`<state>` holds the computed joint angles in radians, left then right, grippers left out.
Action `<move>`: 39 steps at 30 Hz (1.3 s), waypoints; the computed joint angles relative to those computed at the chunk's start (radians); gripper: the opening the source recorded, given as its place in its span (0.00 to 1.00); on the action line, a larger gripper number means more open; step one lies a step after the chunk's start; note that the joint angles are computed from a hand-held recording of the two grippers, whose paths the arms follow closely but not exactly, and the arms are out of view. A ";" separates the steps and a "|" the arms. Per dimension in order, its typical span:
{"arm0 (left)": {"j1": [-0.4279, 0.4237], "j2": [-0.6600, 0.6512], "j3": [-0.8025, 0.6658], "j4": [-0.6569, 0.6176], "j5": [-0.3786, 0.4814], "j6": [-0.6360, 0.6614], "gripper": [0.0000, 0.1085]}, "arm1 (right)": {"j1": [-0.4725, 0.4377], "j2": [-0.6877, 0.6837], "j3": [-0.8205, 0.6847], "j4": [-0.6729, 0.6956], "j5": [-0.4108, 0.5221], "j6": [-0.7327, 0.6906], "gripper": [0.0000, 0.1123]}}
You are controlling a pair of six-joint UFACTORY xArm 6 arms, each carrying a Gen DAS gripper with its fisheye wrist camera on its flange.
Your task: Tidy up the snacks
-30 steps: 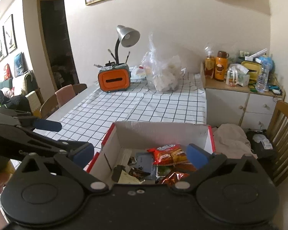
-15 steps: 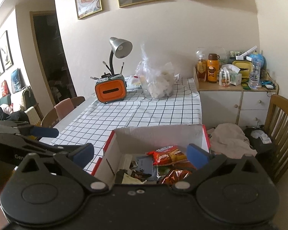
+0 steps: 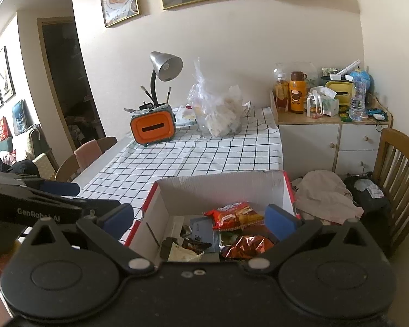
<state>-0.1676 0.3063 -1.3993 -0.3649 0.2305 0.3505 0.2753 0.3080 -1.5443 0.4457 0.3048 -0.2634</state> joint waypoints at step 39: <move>-0.011 -0.004 0.000 0.067 0.092 -0.114 0.93 | -0.012 -0.052 0.078 -0.006 0.021 0.062 0.91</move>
